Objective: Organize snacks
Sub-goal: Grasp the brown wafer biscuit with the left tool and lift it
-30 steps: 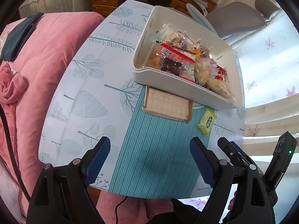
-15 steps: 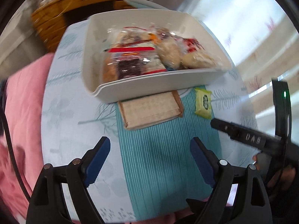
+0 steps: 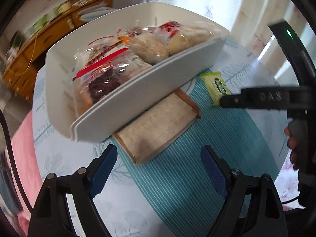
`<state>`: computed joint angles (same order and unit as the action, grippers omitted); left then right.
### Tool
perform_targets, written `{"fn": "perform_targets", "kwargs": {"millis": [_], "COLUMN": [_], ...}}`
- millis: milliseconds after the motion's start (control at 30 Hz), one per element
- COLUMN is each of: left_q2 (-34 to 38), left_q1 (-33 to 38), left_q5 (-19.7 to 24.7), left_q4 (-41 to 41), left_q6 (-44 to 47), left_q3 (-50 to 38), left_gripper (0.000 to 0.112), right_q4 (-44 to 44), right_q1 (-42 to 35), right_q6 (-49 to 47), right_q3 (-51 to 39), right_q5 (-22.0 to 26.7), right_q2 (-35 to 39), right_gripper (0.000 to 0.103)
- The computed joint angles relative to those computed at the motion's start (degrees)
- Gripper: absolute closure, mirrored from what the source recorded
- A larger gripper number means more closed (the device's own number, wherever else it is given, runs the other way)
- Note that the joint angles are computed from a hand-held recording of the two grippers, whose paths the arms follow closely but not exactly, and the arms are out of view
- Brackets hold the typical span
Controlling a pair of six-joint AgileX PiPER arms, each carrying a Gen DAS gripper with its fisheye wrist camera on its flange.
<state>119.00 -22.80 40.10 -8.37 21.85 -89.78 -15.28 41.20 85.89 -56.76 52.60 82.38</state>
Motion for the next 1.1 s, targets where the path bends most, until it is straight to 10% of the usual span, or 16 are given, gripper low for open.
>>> {"fn": "perform_targets", "kwargs": {"millis": [633,1100], "left_q2": [9.08,13.03], "left_q1": [-3.77,-3.65], "left_q5": [-3.27,-2.24], "left_q4": [6.21,10.47], "left_q6": [-4.39,-8.61], "left_q3": [-6.44,-11.31], "left_gripper": [0.026,0.025], "right_q4": [-4.24,-1.89], "right_q1": [-2.09,-6.21], "right_q6": [-2.87,-10.66], "right_q3": [-7.44,-12.62], "right_q5": [2.8,1.76], "right_q2": [8.39,12.32], "right_gripper": [0.034,0.065]}}
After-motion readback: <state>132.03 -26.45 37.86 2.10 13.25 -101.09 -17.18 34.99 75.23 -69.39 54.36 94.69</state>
